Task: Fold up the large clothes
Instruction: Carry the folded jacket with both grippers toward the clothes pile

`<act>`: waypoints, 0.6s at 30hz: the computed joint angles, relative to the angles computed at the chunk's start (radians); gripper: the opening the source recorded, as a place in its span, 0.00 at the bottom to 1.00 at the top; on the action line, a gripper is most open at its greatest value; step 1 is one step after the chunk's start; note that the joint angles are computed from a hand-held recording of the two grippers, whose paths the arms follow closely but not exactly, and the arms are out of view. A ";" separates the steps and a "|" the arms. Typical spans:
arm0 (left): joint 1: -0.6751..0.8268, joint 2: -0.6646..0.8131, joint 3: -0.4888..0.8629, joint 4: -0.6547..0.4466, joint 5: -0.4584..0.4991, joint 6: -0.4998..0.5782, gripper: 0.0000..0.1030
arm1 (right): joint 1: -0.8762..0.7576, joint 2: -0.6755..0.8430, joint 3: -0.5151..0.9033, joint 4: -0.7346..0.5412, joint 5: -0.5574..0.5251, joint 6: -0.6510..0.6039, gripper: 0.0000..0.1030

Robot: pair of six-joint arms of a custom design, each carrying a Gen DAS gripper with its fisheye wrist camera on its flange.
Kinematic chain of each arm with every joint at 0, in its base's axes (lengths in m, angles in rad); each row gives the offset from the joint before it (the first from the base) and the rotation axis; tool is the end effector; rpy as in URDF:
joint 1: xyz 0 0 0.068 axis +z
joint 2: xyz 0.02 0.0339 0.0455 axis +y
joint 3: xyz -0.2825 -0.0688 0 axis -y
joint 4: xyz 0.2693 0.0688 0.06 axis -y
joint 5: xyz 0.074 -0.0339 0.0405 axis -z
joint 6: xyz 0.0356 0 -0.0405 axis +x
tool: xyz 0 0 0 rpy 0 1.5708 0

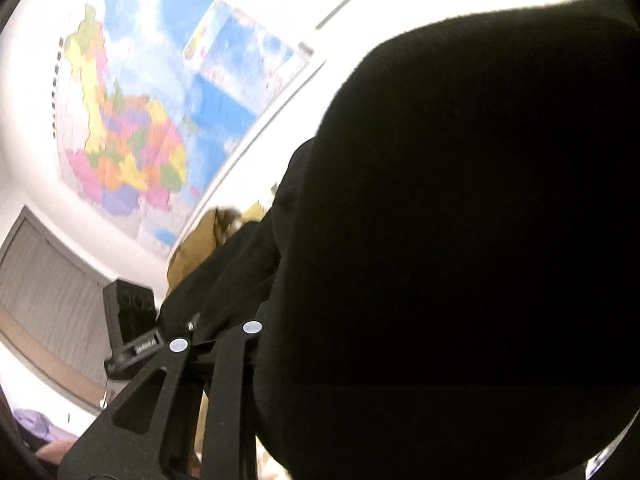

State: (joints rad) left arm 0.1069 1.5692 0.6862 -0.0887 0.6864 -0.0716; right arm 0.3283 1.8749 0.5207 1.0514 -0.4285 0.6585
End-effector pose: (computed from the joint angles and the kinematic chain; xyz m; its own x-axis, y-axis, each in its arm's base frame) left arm 0.2949 0.0089 0.1422 -0.8385 -0.1456 -0.5250 0.2134 0.7989 -0.5624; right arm 0.3006 0.1180 0.1012 -0.6325 0.3726 -0.6791 -0.3562 0.6387 0.6821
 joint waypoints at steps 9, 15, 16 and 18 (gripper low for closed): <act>0.028 0.188 0.035 0.051 0.014 0.011 0.69 | 0.015 0.137 0.046 -0.022 0.034 0.035 0.82; -0.029 0.199 0.050 0.100 -0.051 -0.044 0.71 | 0.014 0.165 0.097 -0.039 0.033 0.027 0.58; -0.038 0.196 0.050 0.103 -0.068 -0.048 0.66 | 0.014 0.181 0.122 -0.052 0.015 0.026 0.51; -0.053 0.186 0.057 0.087 -0.108 -0.049 0.50 | 0.020 0.189 0.133 -0.052 0.012 0.009 0.33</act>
State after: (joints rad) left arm 0.0540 1.7550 0.7435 -0.0015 0.5782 -0.1209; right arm 0.3483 2.0637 0.6533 0.9993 -0.4162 0.6680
